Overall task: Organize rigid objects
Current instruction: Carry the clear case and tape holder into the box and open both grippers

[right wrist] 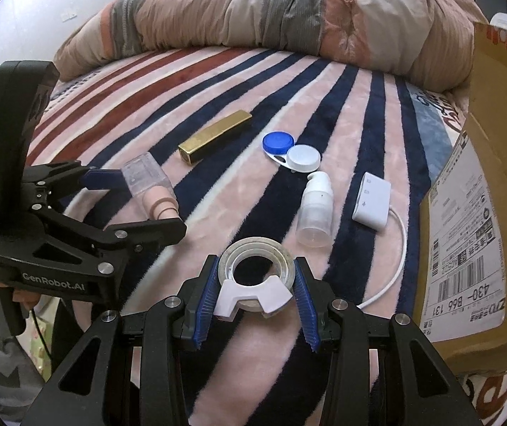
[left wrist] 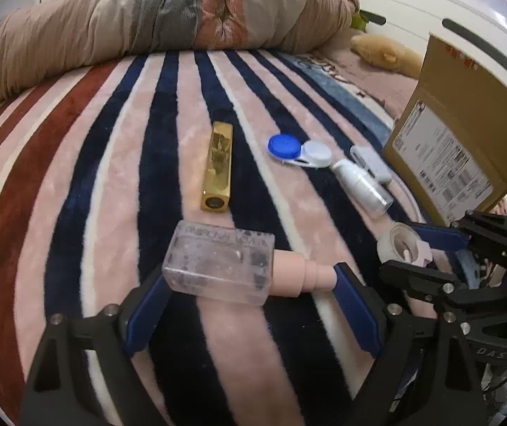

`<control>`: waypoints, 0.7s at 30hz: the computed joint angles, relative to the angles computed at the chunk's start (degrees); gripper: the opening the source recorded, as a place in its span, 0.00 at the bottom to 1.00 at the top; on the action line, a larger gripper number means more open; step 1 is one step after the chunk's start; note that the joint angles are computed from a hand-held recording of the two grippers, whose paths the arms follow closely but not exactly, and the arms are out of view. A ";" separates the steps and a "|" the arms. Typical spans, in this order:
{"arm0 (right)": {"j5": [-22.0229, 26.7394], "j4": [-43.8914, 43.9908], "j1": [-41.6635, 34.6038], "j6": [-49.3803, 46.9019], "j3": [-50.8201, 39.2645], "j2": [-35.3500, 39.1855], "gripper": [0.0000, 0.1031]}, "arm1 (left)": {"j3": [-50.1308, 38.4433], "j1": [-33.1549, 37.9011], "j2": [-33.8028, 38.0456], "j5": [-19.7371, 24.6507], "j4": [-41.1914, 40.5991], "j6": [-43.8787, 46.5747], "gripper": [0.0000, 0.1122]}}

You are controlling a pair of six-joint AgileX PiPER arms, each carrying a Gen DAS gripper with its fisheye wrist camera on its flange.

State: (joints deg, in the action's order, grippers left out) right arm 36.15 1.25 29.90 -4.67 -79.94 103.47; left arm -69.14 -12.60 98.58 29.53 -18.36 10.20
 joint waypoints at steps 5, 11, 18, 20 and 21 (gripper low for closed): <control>0.67 1.07 0.09 -1.68 -0.73 -2.18 0.36 | -0.49 0.66 -3.55 1.42 1.08 -0.47 0.78; 0.44 3.28 0.77 -5.48 -2.78 -7.16 0.36 | -5.43 1.02 -8.70 5.01 1.55 -0.28 0.78; -1.32 -0.70 -1.37 -4.04 -4.60 -14.42 0.36 | -19.16 -1.47 -8.43 11.76 0.65 0.82 0.78; -1.46 -3.30 -3.48 -1.83 -4.65 -15.89 0.36 | -25.02 -3.63 -6.07 14.04 0.28 1.33 0.78; -1.52 -4.75 -5.24 -0.24 -4.26 -16.73 0.36 | -28.00 -5.15 -4.80 15.25 1.58 0.46 0.78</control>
